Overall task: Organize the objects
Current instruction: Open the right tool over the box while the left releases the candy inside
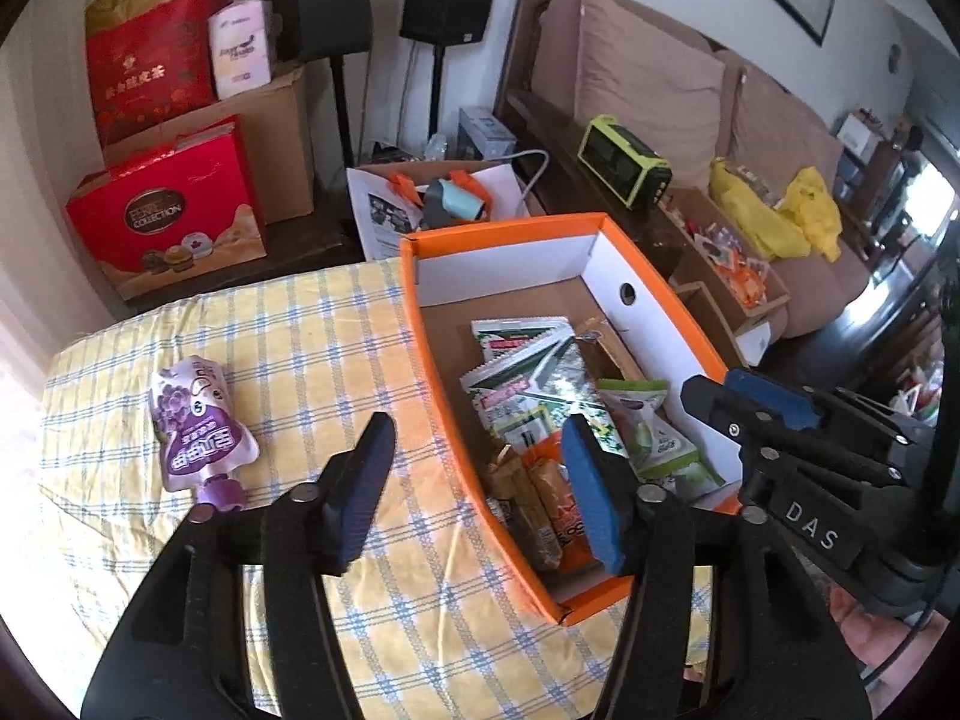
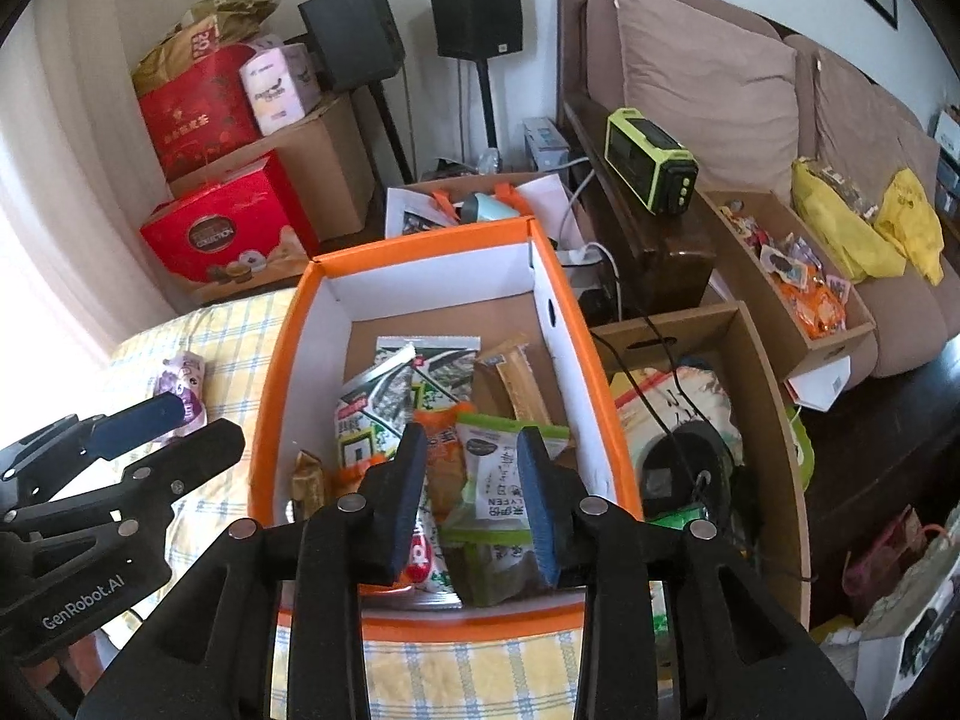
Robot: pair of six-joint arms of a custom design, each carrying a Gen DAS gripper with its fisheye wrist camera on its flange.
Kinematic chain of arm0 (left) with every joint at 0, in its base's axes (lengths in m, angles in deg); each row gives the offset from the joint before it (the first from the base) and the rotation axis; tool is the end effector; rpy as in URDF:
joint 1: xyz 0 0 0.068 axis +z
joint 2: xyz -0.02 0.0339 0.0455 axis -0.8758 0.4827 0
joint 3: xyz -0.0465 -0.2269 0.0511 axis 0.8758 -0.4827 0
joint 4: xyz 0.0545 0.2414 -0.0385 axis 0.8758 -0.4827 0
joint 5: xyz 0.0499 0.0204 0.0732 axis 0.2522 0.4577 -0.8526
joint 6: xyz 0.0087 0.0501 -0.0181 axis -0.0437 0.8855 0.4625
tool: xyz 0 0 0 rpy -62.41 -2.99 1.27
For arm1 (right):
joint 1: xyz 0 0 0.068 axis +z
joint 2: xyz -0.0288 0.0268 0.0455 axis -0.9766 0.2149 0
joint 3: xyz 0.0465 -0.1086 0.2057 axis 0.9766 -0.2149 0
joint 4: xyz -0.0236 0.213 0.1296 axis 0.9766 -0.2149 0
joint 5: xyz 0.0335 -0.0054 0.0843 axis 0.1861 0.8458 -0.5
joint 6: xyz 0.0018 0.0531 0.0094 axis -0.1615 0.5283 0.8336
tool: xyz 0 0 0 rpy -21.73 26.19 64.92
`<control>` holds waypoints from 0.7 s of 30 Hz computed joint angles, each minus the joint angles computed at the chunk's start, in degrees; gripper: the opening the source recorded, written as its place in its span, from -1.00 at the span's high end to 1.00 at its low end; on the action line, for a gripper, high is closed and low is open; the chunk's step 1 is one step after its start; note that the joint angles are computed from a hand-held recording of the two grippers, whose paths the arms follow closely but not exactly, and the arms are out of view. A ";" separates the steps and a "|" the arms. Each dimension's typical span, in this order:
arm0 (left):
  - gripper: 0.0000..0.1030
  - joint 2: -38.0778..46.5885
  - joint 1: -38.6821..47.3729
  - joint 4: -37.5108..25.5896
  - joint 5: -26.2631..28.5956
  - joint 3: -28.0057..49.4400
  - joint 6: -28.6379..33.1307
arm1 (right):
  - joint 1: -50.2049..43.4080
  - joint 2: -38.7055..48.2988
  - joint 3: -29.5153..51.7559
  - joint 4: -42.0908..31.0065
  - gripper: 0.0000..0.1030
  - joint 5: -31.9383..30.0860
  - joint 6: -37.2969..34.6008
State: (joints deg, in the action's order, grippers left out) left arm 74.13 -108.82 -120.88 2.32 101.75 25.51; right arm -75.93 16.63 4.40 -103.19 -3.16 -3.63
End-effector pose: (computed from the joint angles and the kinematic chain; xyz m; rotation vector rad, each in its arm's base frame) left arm 0.2048 -0.2022 0.3227 -0.2336 2.4833 -0.1159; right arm 0.2732 0.0195 0.3331 -0.4971 2.4411 0.3183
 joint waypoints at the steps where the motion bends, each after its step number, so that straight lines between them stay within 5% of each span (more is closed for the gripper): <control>1: -0.23 -0.59 0.04 -0.11 -0.25 -0.36 -0.31 | 0.32 -0.36 -0.23 0.21 0.27 0.24 0.13; 5: -0.52 -3.63 -0.18 -1.86 -3.57 -2.29 -2.05 | 1.21 -1.16 -0.63 0.73 0.16 0.67 0.95; 9: -0.54 -6.07 0.67 -3.52 -4.23 -3.74 -2.13 | 2.22 -2.61 -1.66 1.80 0.01 1.43 1.79; 13: -0.78 -8.78 0.78 -5.17 -6.23 -5.70 -3.74 | 3.26 -4.13 -2.41 2.64 -0.41 1.79 3.24; 21: -0.99 -15.17 1.56 -7.56 -8.27 -10.15 -5.32 | 7.39 -5.00 -1.61 1.19 -0.80 3.88 4.52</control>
